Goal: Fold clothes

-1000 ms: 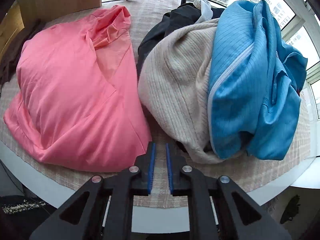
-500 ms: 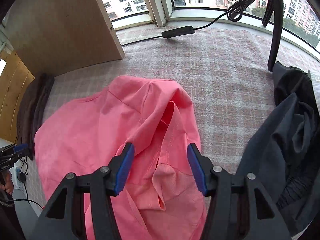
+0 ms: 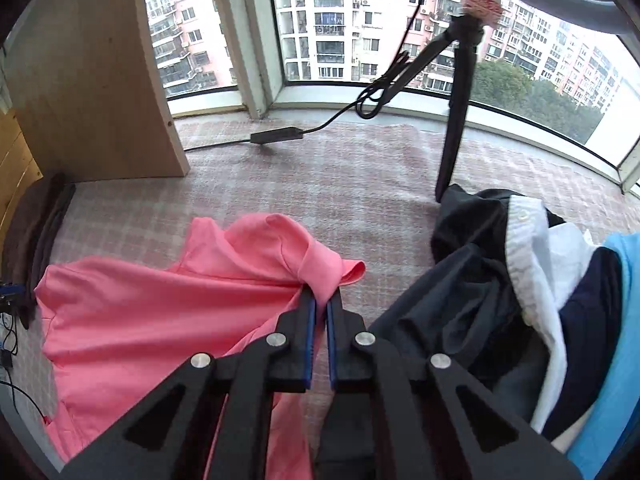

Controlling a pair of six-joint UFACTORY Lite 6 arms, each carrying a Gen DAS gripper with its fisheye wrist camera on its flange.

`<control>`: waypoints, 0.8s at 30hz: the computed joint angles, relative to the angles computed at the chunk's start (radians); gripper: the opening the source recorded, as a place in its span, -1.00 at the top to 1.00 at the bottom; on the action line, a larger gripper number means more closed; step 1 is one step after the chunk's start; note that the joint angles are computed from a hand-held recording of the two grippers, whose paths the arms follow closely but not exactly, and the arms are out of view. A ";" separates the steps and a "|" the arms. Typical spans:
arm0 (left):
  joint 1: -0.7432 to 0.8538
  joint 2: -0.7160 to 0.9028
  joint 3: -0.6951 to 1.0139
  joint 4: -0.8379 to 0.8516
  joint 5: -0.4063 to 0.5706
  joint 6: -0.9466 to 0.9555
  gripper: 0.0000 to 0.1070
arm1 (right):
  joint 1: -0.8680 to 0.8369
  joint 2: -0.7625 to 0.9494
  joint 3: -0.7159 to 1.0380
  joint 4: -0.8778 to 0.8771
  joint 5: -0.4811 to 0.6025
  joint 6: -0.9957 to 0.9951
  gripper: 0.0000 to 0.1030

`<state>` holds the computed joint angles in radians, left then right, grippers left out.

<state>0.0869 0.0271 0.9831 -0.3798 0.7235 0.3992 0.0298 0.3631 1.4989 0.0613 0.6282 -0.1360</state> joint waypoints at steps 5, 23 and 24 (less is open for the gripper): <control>-0.055 0.119 0.063 -0.028 -0.022 0.015 0.31 | -0.115 0.083 0.122 -0.004 0.157 -0.016 0.43; -0.288 0.391 0.331 -0.033 -0.126 -0.027 0.96 | -0.060 0.290 0.260 0.113 0.158 -0.155 0.88; -0.260 0.340 0.317 -0.031 -0.120 -0.039 0.96 | -0.069 0.249 0.234 0.150 0.147 -0.191 0.88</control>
<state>-0.1735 0.3673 1.2998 -0.4111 0.6032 0.3599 -0.0389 0.6122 1.7324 0.2113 0.7755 -0.3266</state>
